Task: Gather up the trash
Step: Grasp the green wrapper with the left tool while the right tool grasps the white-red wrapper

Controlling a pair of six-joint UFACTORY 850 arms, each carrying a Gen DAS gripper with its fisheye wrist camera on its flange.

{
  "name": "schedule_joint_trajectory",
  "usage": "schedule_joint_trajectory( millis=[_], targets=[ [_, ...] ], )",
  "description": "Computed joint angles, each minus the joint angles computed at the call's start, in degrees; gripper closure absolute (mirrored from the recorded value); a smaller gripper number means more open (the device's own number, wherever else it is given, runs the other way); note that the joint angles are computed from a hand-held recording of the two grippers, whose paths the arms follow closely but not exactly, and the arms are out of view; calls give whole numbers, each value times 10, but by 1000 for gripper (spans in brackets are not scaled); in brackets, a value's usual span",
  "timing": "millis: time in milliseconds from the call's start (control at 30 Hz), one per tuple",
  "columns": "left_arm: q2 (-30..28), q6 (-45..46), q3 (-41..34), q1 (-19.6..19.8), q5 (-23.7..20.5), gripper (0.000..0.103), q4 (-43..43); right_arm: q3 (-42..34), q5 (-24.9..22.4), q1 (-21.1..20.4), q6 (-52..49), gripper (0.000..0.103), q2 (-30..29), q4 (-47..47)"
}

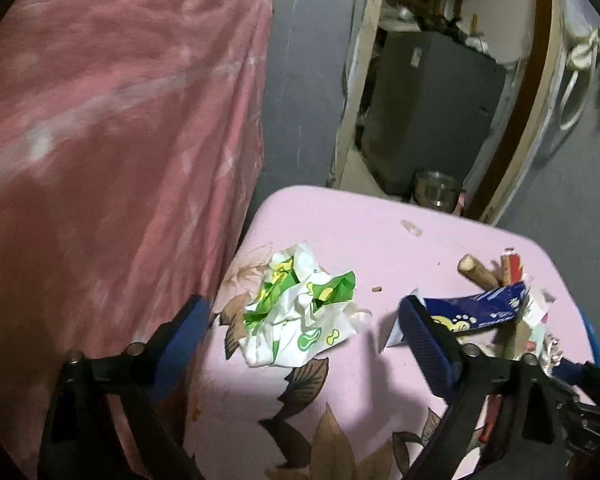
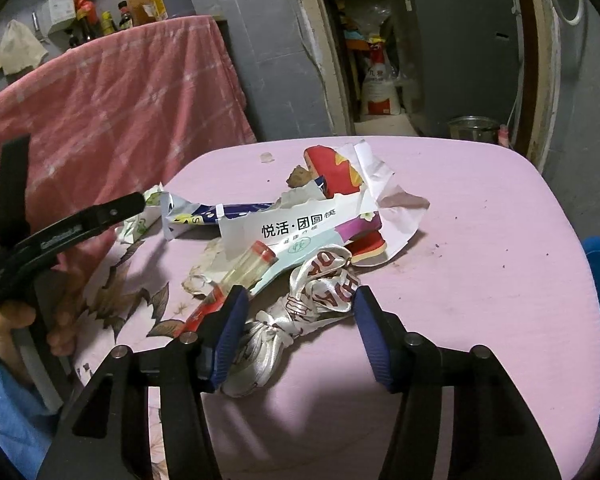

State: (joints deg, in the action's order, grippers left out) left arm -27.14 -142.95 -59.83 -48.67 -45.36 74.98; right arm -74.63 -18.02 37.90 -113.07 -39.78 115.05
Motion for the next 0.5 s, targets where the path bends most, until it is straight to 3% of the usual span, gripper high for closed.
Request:
schedule_joint_trajectory(
  millis=[100, 167, 233, 500],
  targets=[
    [-6, 34, -8, 8, 18, 30, -24, 0, -3, -1, 7, 53, -1, -7],
    [-10, 45, -12, 12, 29, 48, -34, -2, -9, -2, 26, 57, -2, -25],
    [-11, 49, -12, 13, 35, 59, -39, -4, -17, -4, 51, 61, -4, -46],
    [-16, 36, -16, 0, 24, 74, -33, 5, -50, -9, 99, 75, -3, -76]
  ],
)
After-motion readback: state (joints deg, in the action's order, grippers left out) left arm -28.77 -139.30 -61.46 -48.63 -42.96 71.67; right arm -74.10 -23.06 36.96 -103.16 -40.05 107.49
